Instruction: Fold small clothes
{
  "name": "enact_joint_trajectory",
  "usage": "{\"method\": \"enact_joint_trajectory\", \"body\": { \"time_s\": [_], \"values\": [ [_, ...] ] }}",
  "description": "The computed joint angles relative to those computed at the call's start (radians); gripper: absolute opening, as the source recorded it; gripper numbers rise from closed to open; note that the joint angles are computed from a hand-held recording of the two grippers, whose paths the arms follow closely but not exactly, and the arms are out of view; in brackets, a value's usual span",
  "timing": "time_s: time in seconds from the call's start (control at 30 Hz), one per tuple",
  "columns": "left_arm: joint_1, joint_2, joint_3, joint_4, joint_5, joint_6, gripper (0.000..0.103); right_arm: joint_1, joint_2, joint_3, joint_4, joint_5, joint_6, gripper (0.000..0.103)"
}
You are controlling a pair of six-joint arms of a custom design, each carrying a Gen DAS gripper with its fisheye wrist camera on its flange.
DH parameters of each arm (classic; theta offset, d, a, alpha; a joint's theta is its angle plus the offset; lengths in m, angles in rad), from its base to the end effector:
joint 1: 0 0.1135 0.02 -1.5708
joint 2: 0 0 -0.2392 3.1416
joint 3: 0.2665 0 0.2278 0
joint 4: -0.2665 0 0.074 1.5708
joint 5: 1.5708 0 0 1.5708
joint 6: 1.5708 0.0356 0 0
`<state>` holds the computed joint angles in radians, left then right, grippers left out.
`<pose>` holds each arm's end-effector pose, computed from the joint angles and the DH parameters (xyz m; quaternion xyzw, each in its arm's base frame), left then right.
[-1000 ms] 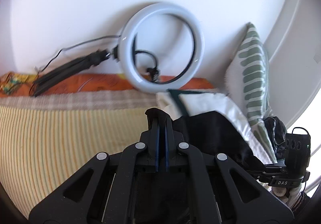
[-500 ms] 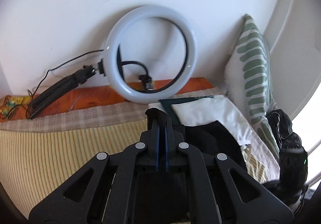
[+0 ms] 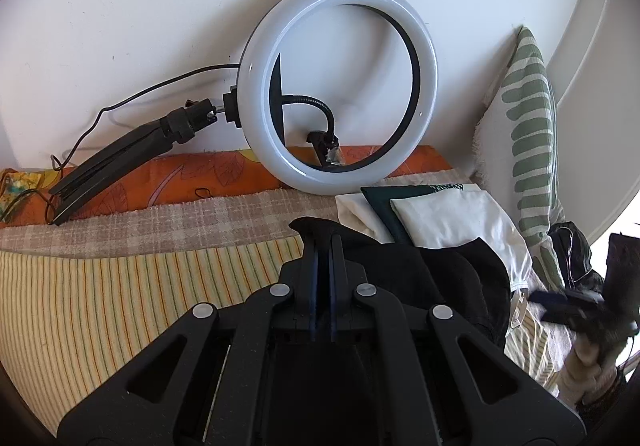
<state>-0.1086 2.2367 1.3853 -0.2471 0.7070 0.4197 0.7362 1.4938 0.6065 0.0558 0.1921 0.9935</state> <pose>0.3988 -0.0667 0.0858 0.3163 0.8593 -0.2985 0.2690 0.1975 0.1697 0.1390 0.1534 0.9160 0.2157 0.3014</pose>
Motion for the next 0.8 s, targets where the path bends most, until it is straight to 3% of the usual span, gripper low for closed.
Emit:
{"method": "enact_joint_trajectory", "body": {
  "time_s": [0.07, 0.2, 0.37, 0.43, 0.5, 0.8],
  "values": [
    [0.001, 0.014, 0.012, -0.009, 0.004, -0.003, 0.002, -0.078, 0.091, 0.049, -0.005, -0.003, -0.015, 0.045],
    [0.001, 0.023, 0.018, -0.010, -0.002, 0.012, 0.002, -0.154, 0.237, 0.052, 0.175, -0.050, -0.018, 0.046],
    [0.000, 0.022, 0.011, 0.001, -0.004, 0.015, 0.002, -0.157, 0.275, 0.054, 0.276, -0.031, -0.059, 0.042],
    [0.000, 0.021, 0.011, 0.000, -0.003, 0.014, 0.002, -0.167, 0.265, 0.069, 0.261, -0.052, -0.091, 0.029],
    [-0.001, 0.016, 0.008, -0.002, 0.002, 0.014, 0.002, -0.145, 0.252, 0.083, 0.229, -0.053, -0.111, 0.006],
    [-0.056, -0.082, -0.063, -0.009, 0.031, 0.014, 0.002, -0.067, 0.013, 0.051, -0.027, 0.204, -0.058, 0.002]
  ]
}}
